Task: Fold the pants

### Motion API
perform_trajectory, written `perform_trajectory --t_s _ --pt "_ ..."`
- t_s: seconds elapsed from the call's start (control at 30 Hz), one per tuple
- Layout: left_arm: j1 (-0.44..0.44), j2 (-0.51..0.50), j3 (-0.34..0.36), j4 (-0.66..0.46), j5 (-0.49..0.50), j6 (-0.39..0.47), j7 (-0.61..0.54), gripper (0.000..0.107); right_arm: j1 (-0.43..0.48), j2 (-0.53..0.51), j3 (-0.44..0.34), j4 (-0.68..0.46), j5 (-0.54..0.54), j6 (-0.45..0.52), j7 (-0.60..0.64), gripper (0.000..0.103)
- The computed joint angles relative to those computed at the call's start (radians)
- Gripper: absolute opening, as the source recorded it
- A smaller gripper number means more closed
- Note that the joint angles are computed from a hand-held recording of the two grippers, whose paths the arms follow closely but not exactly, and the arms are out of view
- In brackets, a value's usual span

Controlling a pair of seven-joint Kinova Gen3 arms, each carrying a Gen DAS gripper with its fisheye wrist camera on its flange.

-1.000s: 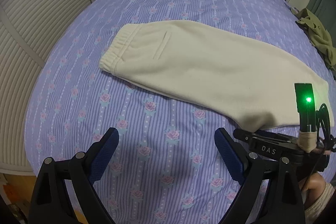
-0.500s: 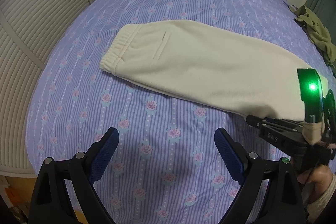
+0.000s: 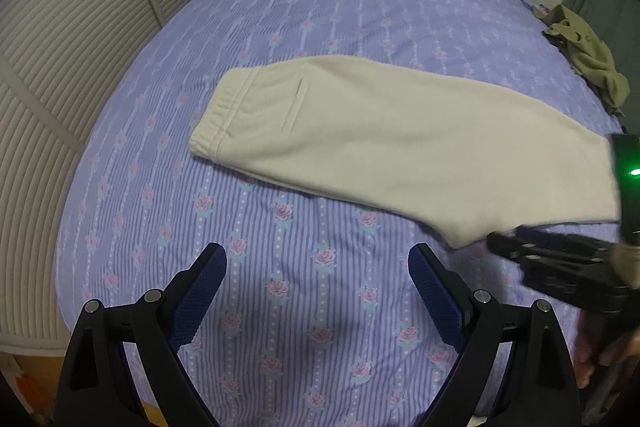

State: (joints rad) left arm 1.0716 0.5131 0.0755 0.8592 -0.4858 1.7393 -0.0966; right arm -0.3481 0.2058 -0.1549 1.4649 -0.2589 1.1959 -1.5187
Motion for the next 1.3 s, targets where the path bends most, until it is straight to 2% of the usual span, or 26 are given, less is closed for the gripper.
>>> perform_trajectory --t_s 0.13,0.2,0.23,0.33,0.43,0.5,0.57,0.67,0.73,0.87,1.0,1.07,1.13,1.23,1.3 --pt "0.028 -0.004 -0.008 -0.045 -0.04 0.012 -0.042 0.093 0.033 -0.081 0.024 -0.045 -0.002 0.046 -0.015 0.057" --pt "0.055 -0.028 -0.043 -0.02 -0.057 -0.018 -0.052 0.093 0.033 -0.105 0.028 -0.078 0.016 0.061 -0.052 0.061" --pt "0.065 -0.051 -0.062 0.019 -0.062 -0.056 -0.049 0.093 0.034 -0.11 0.029 -0.098 0.021 0.063 -0.062 0.065" --pt "0.049 -0.138 -0.064 0.158 -0.086 -0.178 -0.045 0.093 0.003 -0.092 0.013 -0.166 0.061 0.059 -0.105 0.066" --pt "0.051 -0.235 -0.13 0.297 -0.084 -0.298 -0.078 0.093 -0.05 -0.032 -0.006 -0.264 0.104 0.06 -0.149 0.066" --pt "0.001 -0.298 -0.112 0.39 -0.089 -0.379 -0.1 0.093 -0.096 0.025 -0.018 -0.332 0.127 0.052 -0.171 0.066" --pt "-0.092 -0.363 -0.079 0.483 -0.072 -0.461 -0.151 0.092 -0.15 0.078 -0.025 -0.376 0.157 0.029 -0.195 0.066" --pt "-0.231 -0.434 -0.078 0.597 0.007 -0.583 -0.272 0.086 -0.226 0.169 -0.024 -0.455 0.198 0.018 -0.218 0.066" --pt "-0.323 -0.458 -0.077 0.668 0.061 -0.664 -0.354 0.078 -0.265 0.222 -0.017 -0.505 0.213 0.018 -0.231 0.066" --pt "-0.509 -0.462 -0.084 0.787 0.224 -0.827 -0.516 0.064 -0.329 0.355 0.007 -0.672 0.236 0.092 -0.254 0.066" --pt "-0.694 -0.433 -0.032 0.865 0.387 -0.946 -0.648 0.051 -0.363 0.461 0.033 -0.815 0.237 0.176 -0.259 0.066" --pt "-0.784 -0.407 0.012 0.879 0.468 -0.977 -0.708 0.046 -0.366 0.507 0.039 -0.877 0.224 0.218 -0.266 0.066" --pt "-0.818 -0.385 0.002 0.883 0.545 -0.984 -0.781 0.045 -0.365 0.529 0.046 -0.9 0.214 0.241 -0.278 0.066" --pt "-0.77 -0.364 -0.095 0.893 0.63 -1.002 -0.847 0.045 -0.366 0.546 0.053 -0.915 0.208 0.257 -0.291 0.066" --pt "-0.798 -0.353 -0.095 0.913 0.711 -1.031 -0.894 0.045 -0.368 0.55 0.056 -0.913 0.207 0.257 -0.297 0.066"
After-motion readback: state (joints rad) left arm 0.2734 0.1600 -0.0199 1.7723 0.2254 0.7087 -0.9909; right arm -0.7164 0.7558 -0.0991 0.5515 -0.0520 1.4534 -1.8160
